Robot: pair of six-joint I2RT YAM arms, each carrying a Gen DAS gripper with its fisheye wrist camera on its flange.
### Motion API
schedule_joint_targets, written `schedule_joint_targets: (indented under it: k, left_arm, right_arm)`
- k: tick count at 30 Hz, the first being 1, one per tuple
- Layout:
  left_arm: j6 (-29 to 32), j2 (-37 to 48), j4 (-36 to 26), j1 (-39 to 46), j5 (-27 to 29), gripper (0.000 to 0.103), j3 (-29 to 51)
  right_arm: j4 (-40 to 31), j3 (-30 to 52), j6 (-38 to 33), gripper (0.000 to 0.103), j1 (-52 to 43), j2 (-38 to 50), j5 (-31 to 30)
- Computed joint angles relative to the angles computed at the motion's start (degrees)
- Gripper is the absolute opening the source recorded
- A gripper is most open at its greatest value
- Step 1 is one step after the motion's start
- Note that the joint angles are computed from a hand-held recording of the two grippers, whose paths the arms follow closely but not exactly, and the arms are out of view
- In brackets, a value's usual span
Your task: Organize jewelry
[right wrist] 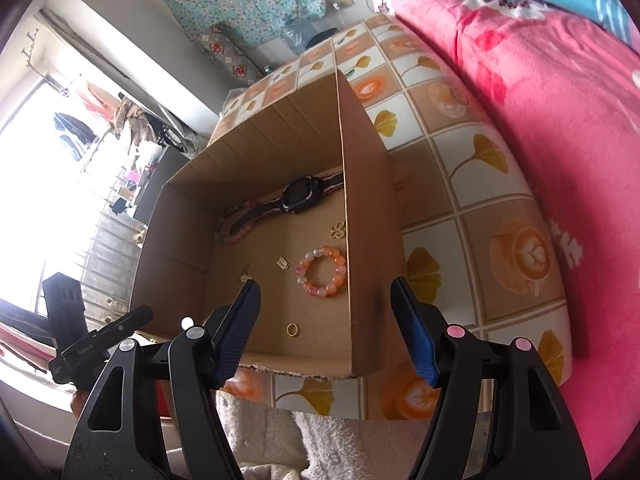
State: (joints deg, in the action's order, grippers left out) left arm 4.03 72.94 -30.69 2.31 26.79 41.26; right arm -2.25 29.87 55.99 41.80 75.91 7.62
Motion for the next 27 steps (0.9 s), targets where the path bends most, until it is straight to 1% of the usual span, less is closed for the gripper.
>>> schedule_joint_targets:
  k: [1,3,5,6,7,8,9,10,11,12,14,15,16,18,20,21,25,27]
  left_arm:
    - [0.3,-2.8,0.7,0.4,-0.4,0.092,-1.2]
    - [0.9,-8.7,1.7,1.8,-1.1,0.092,-3.5]
    - [0.2,-14.8,2.3,3.1,-2.5,0.098,-5.5]
    - [-0.4,-16.8,2.7,3.5,-3.2,0.097,-6.1]
    - [-1.5,-19.4,2.9,3.6,-4.9,0.097,-6.7]
    - [-2.5,-21.4,2.8,3.4,-6.8,0.097,-7.2]
    - [-4.0,-23.6,2.7,2.6,-10.1,0.097,-7.6]
    - [-5.4,-25.1,2.3,1.6,-13.2,0.097,-7.7]
    - [-6.0,-26.1,2.1,1.2,-14.7,0.097,-7.8]
    - [-6.5,-27.7,2.0,0.8,-16.2,0.097,-8.2]
    - [-8.3,-31.1,1.9,-2.5,-21.6,0.097,-9.0]
    - [-8.7,-32.6,2.0,-3.9,-23.9,0.097,-9.5]
    - [-9.0,-34.2,2.3,-5.9,-26.5,0.097,-10.1]
    - [-9.1,-34.6,1.6,-9.6,-31.1,0.097,-10.1]
    - [-8.7,-33.8,0.2,-12.1,-32.8,0.097,-9.7]
    - [-8.6,-32.9,-0.5,-13.6,-33.7,0.097,-9.6]
    - [-10.1,-27.9,-0.1,-20.4,-39.0,0.097,-10.6]
    - [-12.2,-24.4,-0.6,-23.0,-40.3,0.097,-10.8]
  right_arm:
    - [-3.0,0.6,0.3,0.069,1.8,-1.4,3.7]
    - [-10.3,2.6,1.2,0.075,6.6,-3.8,12.4]
    - [-16.5,4.6,3.2,0.081,12.1,-5.1,20.7]
    - [-19.7,5.9,4.5,0.085,15.1,-5.1,24.8]
    - [-22.4,7.2,5.8,0.087,17.8,-4.8,28.3]
    - [-24.9,8.5,7.0,0.092,20.8,-4.2,31.9]
    - [-27.7,10.2,8.5,0.095,23.7,-3.2,35.6]
    - [-30.9,12.2,10.4,0.095,26.7,-1.5,39.6]
    - [-34.3,14.2,12.5,0.095,29.4,0.5,43.0]
    - [-37.0,16.0,14.1,0.095,31.0,2.2,45.4]
    - [-45.6,21.0,20.9,0.095,34.0,7.1,49.6]
    - [-47.7,22.5,23.3,0.095,34.9,8.8,50.4]
    - [-46.7,22.5,23.5,0.095,35.2,9.1,50.5]
    - [-42.1,20.2,21.9,0.095,35.9,8.0,50.4]
    - [-37.4,18.9,19.6,0.095,35.6,8.3,48.8]
    - [-36.4,19.2,18.8,0.095,35.4,9.0,47.3]
    - [-29.3,19.4,10.3,0.095,29.7,11.4,35.7]
    - [-27.3,19.4,9.1,0.095,26.9,12.9,30.6]
